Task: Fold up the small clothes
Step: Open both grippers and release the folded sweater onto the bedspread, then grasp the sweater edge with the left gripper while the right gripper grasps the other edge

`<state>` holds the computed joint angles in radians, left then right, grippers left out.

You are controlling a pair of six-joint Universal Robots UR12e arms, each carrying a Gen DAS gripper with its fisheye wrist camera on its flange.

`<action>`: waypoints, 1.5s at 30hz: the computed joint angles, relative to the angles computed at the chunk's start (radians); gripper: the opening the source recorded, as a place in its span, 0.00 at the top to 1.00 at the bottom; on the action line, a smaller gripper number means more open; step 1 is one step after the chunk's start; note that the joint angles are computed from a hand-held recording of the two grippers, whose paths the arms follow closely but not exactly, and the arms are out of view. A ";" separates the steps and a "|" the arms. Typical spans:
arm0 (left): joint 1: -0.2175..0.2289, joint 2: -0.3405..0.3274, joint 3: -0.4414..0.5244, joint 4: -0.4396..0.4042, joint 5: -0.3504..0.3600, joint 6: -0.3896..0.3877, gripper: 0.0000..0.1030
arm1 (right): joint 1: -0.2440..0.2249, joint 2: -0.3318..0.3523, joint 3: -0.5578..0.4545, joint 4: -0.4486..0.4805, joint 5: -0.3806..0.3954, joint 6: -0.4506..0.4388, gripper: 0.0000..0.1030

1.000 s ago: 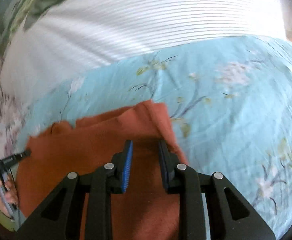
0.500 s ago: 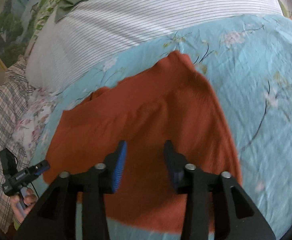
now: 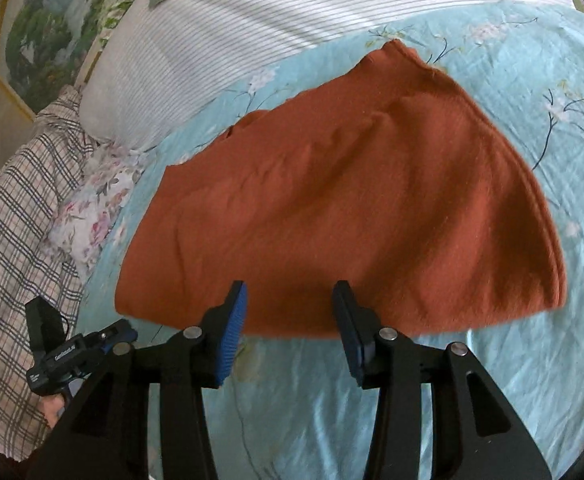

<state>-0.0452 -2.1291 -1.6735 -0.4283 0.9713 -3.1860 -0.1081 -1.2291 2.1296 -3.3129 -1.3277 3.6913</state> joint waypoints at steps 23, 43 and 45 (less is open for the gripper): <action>-0.032 -0.125 0.165 0.114 0.100 -0.242 0.56 | -0.007 0.014 -0.028 -0.003 0.011 0.013 0.51; -0.159 -0.059 0.149 0.233 0.171 0.155 0.90 | -0.082 0.020 -0.029 -0.055 0.125 0.051 0.51; -0.184 -0.056 0.138 0.254 0.209 0.221 0.90 | -0.089 0.026 -0.037 -0.049 0.147 0.052 0.51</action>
